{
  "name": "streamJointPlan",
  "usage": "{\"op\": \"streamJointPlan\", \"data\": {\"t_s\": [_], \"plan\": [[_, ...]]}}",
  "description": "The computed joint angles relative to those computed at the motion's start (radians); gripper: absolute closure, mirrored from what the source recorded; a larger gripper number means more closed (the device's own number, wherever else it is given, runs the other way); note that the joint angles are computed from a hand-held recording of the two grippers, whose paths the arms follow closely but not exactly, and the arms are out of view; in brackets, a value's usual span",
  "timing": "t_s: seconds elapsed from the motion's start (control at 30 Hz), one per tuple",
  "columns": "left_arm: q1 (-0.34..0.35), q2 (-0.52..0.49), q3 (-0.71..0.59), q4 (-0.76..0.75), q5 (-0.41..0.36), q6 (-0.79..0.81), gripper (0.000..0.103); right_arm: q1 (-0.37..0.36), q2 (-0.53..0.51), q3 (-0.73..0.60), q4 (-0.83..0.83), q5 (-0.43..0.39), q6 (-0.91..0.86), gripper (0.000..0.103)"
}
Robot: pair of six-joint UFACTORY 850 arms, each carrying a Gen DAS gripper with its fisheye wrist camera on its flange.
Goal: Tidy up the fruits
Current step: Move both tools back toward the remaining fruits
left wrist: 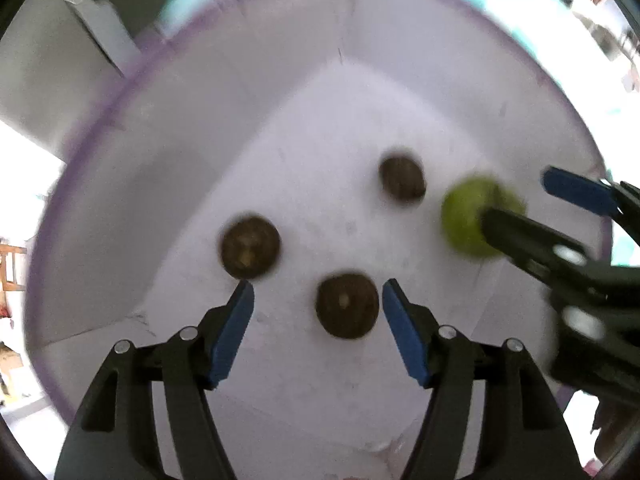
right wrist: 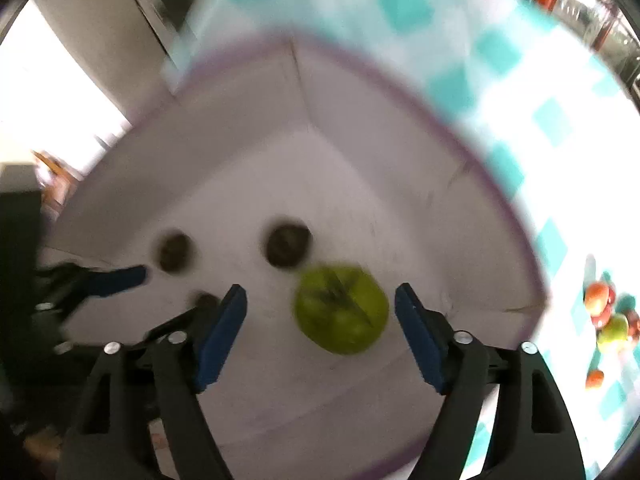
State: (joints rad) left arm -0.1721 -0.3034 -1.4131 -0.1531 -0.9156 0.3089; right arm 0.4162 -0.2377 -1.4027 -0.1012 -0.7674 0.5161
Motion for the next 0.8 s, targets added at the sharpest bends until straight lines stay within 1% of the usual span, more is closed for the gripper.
{"op": "streamJointPlan", "data": {"t_s": [0.07,0.1,0.13,0.17,0.2,0.23,0.27,0.3,0.33,0.37,0.4,0.43,0.47,0.5,0.53,0.57,0.6,0.63,0.67,0.7,0.73,0.77,0.8], "plan": [[0.006,0.103,0.087,-0.004,0.156,-0.032,0.036,0.007,0.091,0.064,-0.047,0.087,0.042,0.023],[0.004,0.157,0.132,0.005,0.238,-0.061,0.034,0.007,0.141,0.096,-0.083,0.130,0.080,0.020],[-0.011,0.227,0.188,0.048,0.337,-0.124,0.029,0.007,0.215,0.157,-0.135,0.179,0.137,0.017],[-0.024,0.286,0.235,0.080,0.413,-0.165,0.017,0.007,0.270,0.203,-0.181,0.204,0.186,0.016],[-0.043,0.312,0.249,0.105,0.457,-0.202,0.010,0.009,0.308,0.234,-0.239,0.213,0.251,0.015],[-0.070,0.380,0.304,0.137,0.525,-0.245,0.008,0.006,0.358,0.280,-0.304,0.211,0.330,0.015],[-0.112,0.421,0.340,0.205,0.568,-0.331,0.005,0.002,0.417,0.337,-0.339,0.201,0.388,0.015],[-0.155,0.445,0.357,0.257,0.600,-0.396,0.003,0.005,0.455,0.377,-0.366,0.193,0.439,0.015],[-0.194,0.504,0.399,0.275,0.624,-0.420,0.002,-0.004,0.532,0.452,-0.387,0.170,0.500,0.015],[-0.228,0.535,0.419,0.254,0.633,-0.402,0.002,-0.005,0.573,0.497,-0.397,0.151,0.540,0.015],[-0.250,0.571,0.447,0.201,0.638,-0.342,0.002,-0.002,0.615,0.537,-0.397,0.127,0.566,0.015],[-0.292,0.604,0.472,0.140,0.628,-0.274,0.002,-0.011,0.669,0.585,-0.381,0.091,0.576,0.015],[-0.334,0.596,0.458,0.121,0.609,-0.248,0.002,-0.014,0.721,0.628,-0.377,0.056,0.588,0.015],[-0.386,0.608,0.469,0.118,0.580,-0.231,0.002,0.000,0.754,0.658,-0.390,0.032,0.620,0.015],[-0.428,0.626,0.486,0.146,0.557,-0.250,0.002,0.020,0.806,0.696,-0.395,-0.009,0.652,0.015],[-0.461,0.610,0.477,0.171,0.538,-0.261,0.002,0.029,0.847,0.730,-0.393,-0.036,0.667,0.015],[-0.513,0.603,0.474,0.217,0.501,-0.293,0.002,0.047,0.866,0.753,-0.398,-0.059,0.699,0.015],[-0.534,0.583,0.468,0.221,0.489,-0.289,0.002,0.062,0.885,0.780,-0.395,-0.081,0.726,0.015],[-0.560,0.573,0.460,0.228,0.460,-0.289,0.002,0.077,0.911,0.807,-0.388,-0.107,0.747,0.015],[-0.602,0.560,0.448,0.258,0.431,-0.318,0.002,0.089,0.939,0.827,-0.380,-0.129,0.755,0.015],[-0.608,0.532,0.438,0.253,0.434,-0.305,0.002,0.128,0.975,0.857,-0.379,-0.162,0.795,0.015],[-0.608,0.514,0.430,0.234,0.433,-0.280,0.002,0.147,1.007,0.881,-0.375,-0.185,0.812,0.015],[-0.639,0.498,0.417,0.242,0.412,-0.296,0.002,0.145,1.017,0.899,-0.374,-0.184,0.818,0.015]]}}
